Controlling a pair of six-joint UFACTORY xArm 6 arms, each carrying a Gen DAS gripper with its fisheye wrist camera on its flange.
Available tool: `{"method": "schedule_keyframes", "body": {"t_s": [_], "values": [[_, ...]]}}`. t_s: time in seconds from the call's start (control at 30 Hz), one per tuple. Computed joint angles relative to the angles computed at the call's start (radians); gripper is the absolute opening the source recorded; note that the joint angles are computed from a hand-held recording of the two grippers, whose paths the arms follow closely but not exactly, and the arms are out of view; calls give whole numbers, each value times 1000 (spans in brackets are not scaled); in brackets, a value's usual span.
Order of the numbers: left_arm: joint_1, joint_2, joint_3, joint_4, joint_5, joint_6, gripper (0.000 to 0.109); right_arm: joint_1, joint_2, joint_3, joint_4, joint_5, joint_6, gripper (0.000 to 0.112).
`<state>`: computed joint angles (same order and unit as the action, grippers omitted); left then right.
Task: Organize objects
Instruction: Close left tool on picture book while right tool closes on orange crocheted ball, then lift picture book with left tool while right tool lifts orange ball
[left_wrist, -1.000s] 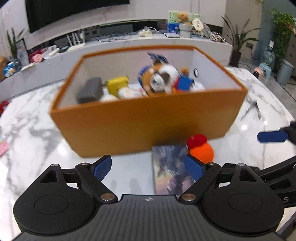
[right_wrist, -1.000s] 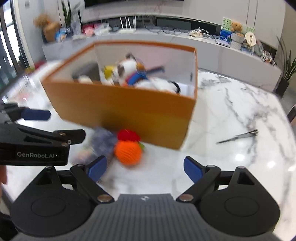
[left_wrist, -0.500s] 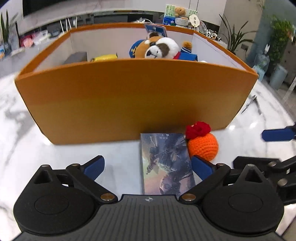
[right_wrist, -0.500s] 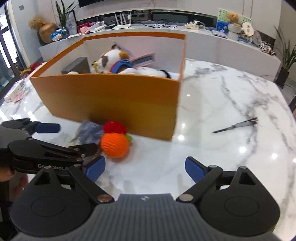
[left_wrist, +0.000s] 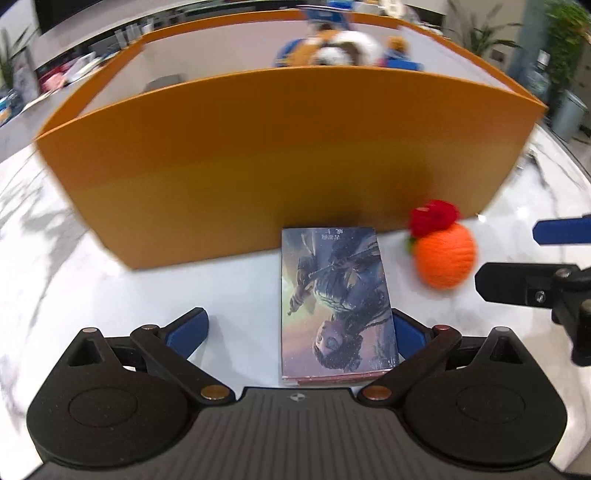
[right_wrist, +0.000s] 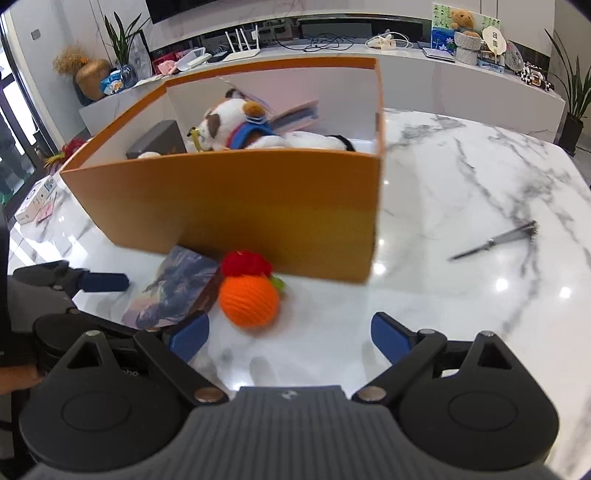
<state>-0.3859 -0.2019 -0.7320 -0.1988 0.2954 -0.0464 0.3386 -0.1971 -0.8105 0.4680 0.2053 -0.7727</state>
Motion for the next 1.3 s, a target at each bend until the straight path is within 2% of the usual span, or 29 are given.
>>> {"method": "schedule_keyframes", "body": {"t_s": [0.13,0.2,0.33,0.43,0.53,0.63,0.77,0.8,0.83,0.87,0.9,0.93,1.0,1.13,1.3], "values": [[43,-14,12,14,24,-23,103,26,43,-21,-40,0,59,86],[56,-19,17,12,28,-22,103,39,60,-27,-69,-11,91,85],[62,-24,33,7,3,-3,103,57,97,-41,-123,-41,159,83],[63,-24,38,-27,-6,35,103,51,121,-56,-183,-63,236,75],[65,-28,42,-51,-5,65,103,38,141,-66,-277,-73,317,60],[66,-36,45,-53,6,63,103,28,138,-58,-399,-81,399,56],[64,-53,61,-38,1,43,103,9,127,-42,-617,-91,551,43],[63,-60,65,-39,-2,44,99,7,124,-40,-648,-88,573,43],[61,-68,71,-38,-5,44,89,6,124,-40,-658,-86,577,43],[60,-75,76,-35,-8,42,83,6,123,-40,-666,-84,581,43],[59,-81,80,-35,-10,42,72,7,121,-39,-664,-80,579,43],[60,-88,84,-24,-9,32,69,8,118,-38,-655,-77,571,43],[53,-43,30,-7,-1,13,69,9,103,-31,-608,-58,532,43],[55,-42,-4,-16,66,18,68,20,92,-37,-545,-10,492,42],[71,-35,-18,-48,106,67,68,29,72,-34,-497,38,445,42]]}}
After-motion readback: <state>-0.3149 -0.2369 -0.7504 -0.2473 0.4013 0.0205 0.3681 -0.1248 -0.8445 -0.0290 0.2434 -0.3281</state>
